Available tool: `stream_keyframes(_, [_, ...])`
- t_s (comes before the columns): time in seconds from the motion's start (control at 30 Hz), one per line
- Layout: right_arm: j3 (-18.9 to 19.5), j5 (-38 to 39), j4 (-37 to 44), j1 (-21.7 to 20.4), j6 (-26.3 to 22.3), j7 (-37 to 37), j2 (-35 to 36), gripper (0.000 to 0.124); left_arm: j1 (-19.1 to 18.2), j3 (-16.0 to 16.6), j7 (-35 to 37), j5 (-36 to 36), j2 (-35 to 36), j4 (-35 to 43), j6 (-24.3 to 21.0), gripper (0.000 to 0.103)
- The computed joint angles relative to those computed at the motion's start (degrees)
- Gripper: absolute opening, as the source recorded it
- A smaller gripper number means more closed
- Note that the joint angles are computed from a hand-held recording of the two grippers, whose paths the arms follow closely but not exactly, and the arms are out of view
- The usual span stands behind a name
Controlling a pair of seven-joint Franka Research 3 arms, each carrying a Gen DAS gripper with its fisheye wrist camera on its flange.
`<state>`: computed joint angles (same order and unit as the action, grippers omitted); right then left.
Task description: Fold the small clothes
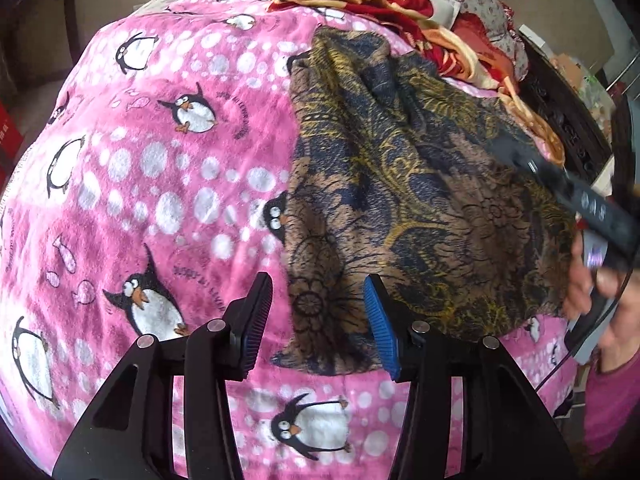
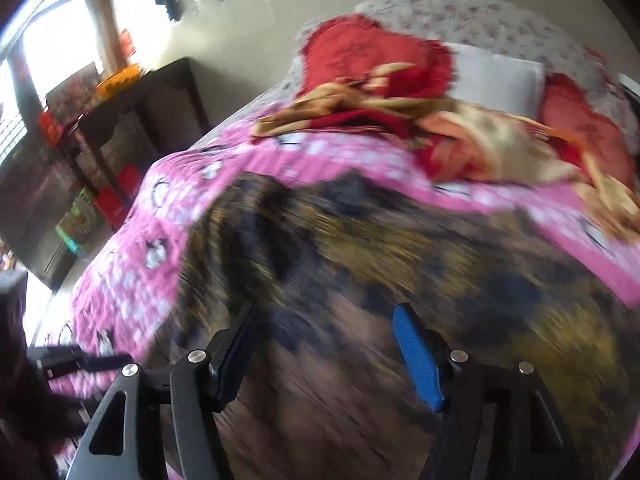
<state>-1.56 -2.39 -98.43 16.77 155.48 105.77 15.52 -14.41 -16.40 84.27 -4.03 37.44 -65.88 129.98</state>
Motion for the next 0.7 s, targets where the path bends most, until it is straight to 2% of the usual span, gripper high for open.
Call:
stream_keyframes(0.1, [-3.49,-6.37,-6.74,0.77,2.36,7.27,-4.72,0.067,-0.64,-0.09,-0.50,0.08,0.46,0.70,-0.31,0.047])
stream_keyframes(0.17, [-4.30,-8.71,-10.42,-0.89,3.22,10.92,-7.22,0.067,-1.90,0.70,-1.23,1.70,1.73,2.59,-1.86,0.047])
stream_keyframes(0.27, [-5.12,-14.01,-11.59,-3.47,0.59,15.45,-7.90,0.067,-4.18,2.35,-2.66,5.12,4.50,6.79,-6.00,0.047])
stream_keyframes(0.3, [-5.06,-14.99,-11.56,-4.28,-0.49,16.32,-7.62,0.062,-4.12,2.32,-2.74,5.36,4.13,5.69,-4.93,0.048])
stream_keyframes(0.33, [-4.60,-12.80,-11.70,-5.83,-1.14,14.98,-7.16,0.055,-3.87,2.14,-2.69,5.38,3.46,4.13,-3.33,0.048])
stream_keyframes(0.4, [-3.68,-9.92,-12.25,-7.47,0.23,13.10,-7.24,0.054,-3.68,1.93,-2.71,5.52,3.19,3.74,-3.15,0.048])
stream_keyframes(0.5, [-3.18,-12.95,-10.64,-6.64,-2.93,15.83,-7.87,0.055,-3.22,1.48,-2.84,4.91,3.22,4.19,-3.77,0.048])
stream_keyframes(0.53, [-2.09,-9.76,-10.84,-7.19,-1.89,13.65,-8.13,0.055,-3.02,1.37,-3.06,4.56,3.10,4.08,-3.61,0.048])
stream_keyframes(0.6, [1.32,2.21,-9.46,-8.36,-0.29,4.32,-7.69,0.056,-2.51,1.32,-3.55,4.03,2.34,2.90,-2.49,0.048])
stream_keyframes(0.7, [3.75,10.57,-4.47,-7.66,-1.55,-4.12,-4.75,0.057,-1.24,0.82,-3.80,2.70,0.83,0.07,-0.61,0.048])
